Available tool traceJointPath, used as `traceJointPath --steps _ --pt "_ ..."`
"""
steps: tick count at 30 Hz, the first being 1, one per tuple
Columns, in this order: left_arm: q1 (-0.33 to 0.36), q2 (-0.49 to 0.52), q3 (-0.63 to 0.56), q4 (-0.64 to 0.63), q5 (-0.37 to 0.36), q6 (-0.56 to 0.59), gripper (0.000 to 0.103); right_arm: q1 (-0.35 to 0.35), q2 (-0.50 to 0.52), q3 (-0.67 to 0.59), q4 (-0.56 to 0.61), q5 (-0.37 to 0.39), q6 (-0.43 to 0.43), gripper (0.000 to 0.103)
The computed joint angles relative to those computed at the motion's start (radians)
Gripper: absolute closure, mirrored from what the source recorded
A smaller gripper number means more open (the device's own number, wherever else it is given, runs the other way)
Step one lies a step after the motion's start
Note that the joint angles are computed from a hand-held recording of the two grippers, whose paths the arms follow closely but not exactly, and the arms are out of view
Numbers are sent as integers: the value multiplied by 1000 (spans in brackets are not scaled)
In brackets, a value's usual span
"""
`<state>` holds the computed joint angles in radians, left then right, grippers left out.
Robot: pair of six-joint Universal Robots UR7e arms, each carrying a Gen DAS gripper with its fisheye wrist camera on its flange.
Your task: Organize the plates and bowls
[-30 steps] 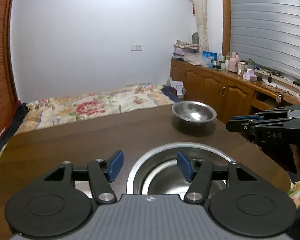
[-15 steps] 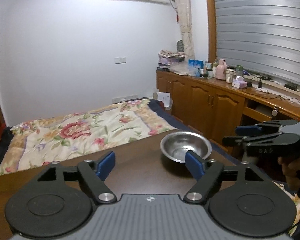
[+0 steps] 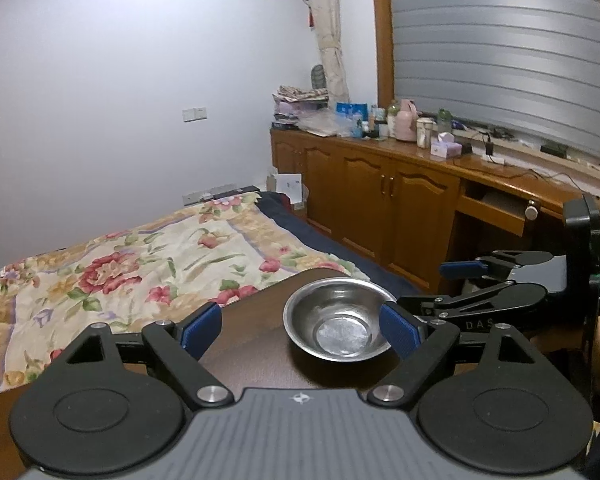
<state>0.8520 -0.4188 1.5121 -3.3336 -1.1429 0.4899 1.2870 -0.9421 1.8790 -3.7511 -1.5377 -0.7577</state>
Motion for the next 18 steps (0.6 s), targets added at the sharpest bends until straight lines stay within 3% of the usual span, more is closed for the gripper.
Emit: traceJointPath --steps 8,12,18 --pt "28 57 -143 180 -26 -58 17 -4 2 -31 69 -4 31 21" --pt "34 89 -219 281 -34 -63 22 -4 4 -47 105 -21 52 29" --pt "42 157 -356 430 25 -44 38 -8 -5 -59 177 -22 98 42"
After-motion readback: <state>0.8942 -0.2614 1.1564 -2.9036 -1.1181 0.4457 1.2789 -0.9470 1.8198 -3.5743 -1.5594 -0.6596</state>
